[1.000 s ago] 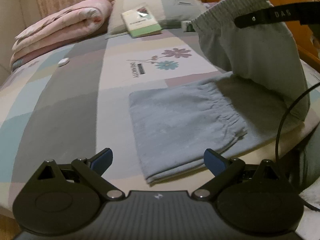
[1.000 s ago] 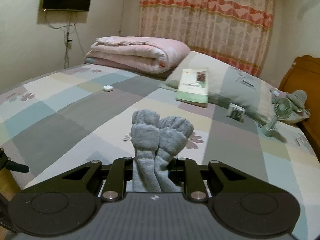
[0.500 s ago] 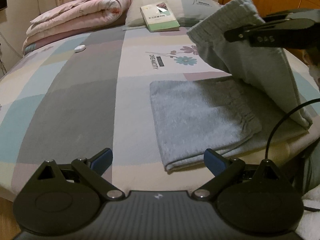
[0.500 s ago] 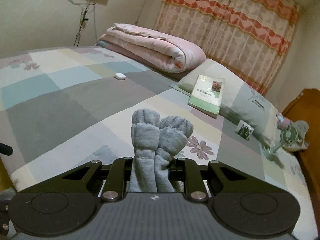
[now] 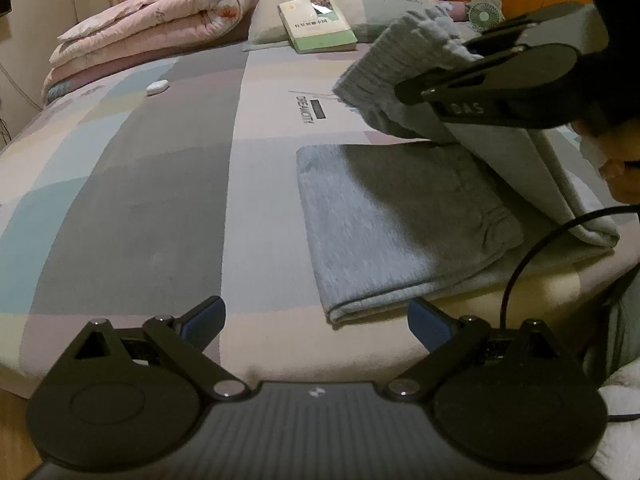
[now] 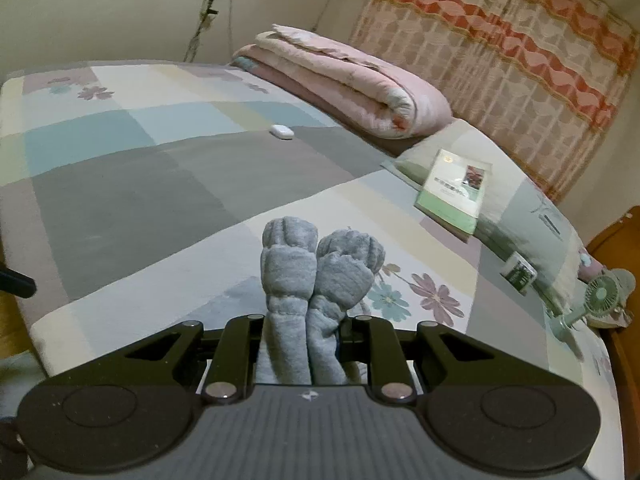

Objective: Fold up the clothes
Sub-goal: 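Lift the waistband with the right gripper and carry it toward the cuff, then lower the waistband onto the folded cuff and open the right gripper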

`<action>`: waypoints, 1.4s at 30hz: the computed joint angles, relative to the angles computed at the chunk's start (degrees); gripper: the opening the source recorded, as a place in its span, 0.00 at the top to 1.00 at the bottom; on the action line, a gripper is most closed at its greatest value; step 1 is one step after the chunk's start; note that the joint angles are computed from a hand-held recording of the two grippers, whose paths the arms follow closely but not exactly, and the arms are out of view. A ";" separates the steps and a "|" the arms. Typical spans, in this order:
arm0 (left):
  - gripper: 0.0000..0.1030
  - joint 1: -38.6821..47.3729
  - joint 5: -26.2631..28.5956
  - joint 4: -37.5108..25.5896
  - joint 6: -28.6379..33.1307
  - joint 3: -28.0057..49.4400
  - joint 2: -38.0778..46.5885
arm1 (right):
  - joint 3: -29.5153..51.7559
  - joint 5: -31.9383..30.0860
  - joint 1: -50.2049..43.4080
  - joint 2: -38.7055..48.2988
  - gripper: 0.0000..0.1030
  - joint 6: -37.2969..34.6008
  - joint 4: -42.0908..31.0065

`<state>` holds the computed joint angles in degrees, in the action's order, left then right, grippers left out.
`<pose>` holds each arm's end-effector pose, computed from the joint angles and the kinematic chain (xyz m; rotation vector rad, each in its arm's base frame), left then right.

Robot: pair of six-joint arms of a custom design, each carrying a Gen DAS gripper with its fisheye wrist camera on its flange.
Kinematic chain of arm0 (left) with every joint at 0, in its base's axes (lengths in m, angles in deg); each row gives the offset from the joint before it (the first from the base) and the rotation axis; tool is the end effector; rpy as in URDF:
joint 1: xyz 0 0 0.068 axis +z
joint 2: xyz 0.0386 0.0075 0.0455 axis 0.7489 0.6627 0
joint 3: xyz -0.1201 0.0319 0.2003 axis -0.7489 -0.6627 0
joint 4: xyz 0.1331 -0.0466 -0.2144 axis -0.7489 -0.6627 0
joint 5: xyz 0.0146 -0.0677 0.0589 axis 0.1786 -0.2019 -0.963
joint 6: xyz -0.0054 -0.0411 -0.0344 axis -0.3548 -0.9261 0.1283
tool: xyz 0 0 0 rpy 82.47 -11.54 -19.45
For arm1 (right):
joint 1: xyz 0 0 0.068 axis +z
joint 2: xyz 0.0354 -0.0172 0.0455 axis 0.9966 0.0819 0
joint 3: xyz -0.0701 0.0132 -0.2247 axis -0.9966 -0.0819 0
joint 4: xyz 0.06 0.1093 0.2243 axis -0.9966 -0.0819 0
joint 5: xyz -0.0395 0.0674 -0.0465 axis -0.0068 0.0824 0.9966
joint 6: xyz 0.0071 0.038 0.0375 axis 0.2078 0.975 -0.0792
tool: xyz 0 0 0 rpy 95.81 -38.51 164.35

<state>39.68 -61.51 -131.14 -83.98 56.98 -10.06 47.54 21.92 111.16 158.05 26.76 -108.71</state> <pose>0.1988 -0.0309 0.2403 0.2666 2.4023 -0.0411 0.2627 0.1237 0.2859 -0.8536 1.9957 -0.0732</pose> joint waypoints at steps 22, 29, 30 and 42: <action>0.05 1.35 2.69 0.61 0.63 -1.73 -1.56 | -4.80 1.24 5.04 0.40 0.78 -5.23 2.66; 0.05 2.40 3.20 0.79 0.17 -2.83 -1.80 | -2.50 1.26 5.72 2.96 0.77 -5.89 1.61; 0.05 2.42 3.14 0.76 0.07 -2.94 -1.85 | -2.22 1.32 5.99 3.88 0.77 -6.03 1.32; 0.05 1.91 1.89 -1.58 0.23 -2.76 -3.66 | 14.09 -18.10 -3.52 14.99 0.30 -6.75 -22.58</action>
<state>41.58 -59.62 -132.72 -83.75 54.22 -13.72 61.63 3.82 107.64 173.04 20.01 -131.29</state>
